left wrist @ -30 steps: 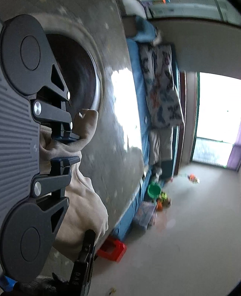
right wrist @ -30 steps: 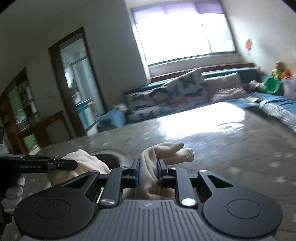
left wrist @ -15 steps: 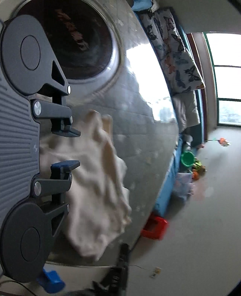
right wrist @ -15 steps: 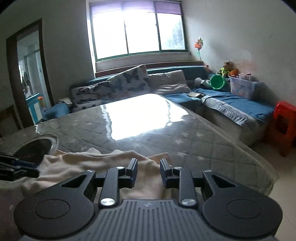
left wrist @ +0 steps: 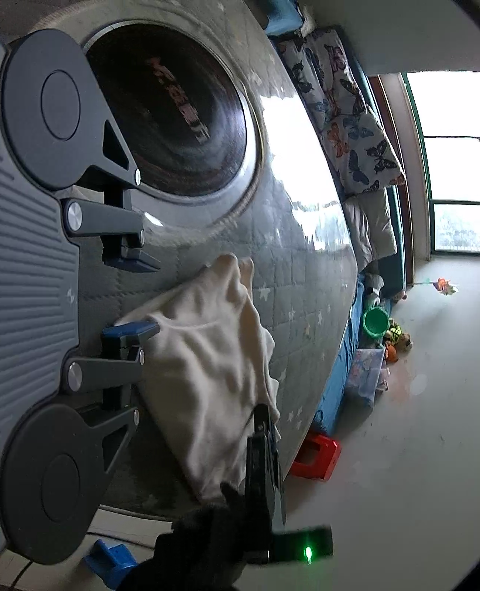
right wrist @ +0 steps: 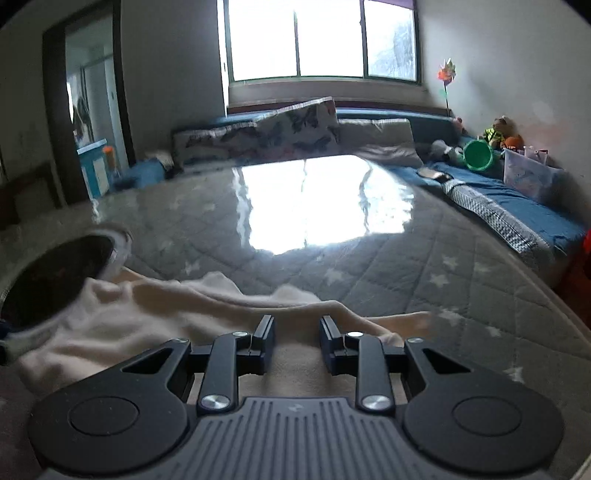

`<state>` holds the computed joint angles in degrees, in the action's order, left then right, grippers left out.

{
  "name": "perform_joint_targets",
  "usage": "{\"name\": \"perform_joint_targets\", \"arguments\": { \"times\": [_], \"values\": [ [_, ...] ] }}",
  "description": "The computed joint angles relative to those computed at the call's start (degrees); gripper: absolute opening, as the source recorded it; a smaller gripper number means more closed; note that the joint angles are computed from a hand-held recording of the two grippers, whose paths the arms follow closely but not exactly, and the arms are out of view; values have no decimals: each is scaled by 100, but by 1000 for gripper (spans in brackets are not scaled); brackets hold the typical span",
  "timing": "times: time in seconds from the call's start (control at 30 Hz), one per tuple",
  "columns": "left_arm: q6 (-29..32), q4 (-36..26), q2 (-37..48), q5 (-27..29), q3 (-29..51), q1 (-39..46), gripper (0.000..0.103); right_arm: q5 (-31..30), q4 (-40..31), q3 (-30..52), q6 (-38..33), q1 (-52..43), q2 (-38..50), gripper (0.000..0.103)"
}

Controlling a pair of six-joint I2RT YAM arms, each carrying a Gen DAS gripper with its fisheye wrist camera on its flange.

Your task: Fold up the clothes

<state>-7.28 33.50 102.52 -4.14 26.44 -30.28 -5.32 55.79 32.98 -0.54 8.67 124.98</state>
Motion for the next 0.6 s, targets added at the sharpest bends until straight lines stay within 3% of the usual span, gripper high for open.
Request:
{"name": "perform_joint_targets", "arguments": {
  "times": [0.03,0.37,0.6],
  "values": [
    [8,25,-117,-31,-122,40,42,68,-22,37,15,46,16,27],
    [33,-17,-1487,-161,-1292,772,47,350,654,-630,179,1245,-259,34],
    [356,-922,-3191,-185,-2067,1612,48,1349,1516,-943,273,2534,84,35]
  ]
}}
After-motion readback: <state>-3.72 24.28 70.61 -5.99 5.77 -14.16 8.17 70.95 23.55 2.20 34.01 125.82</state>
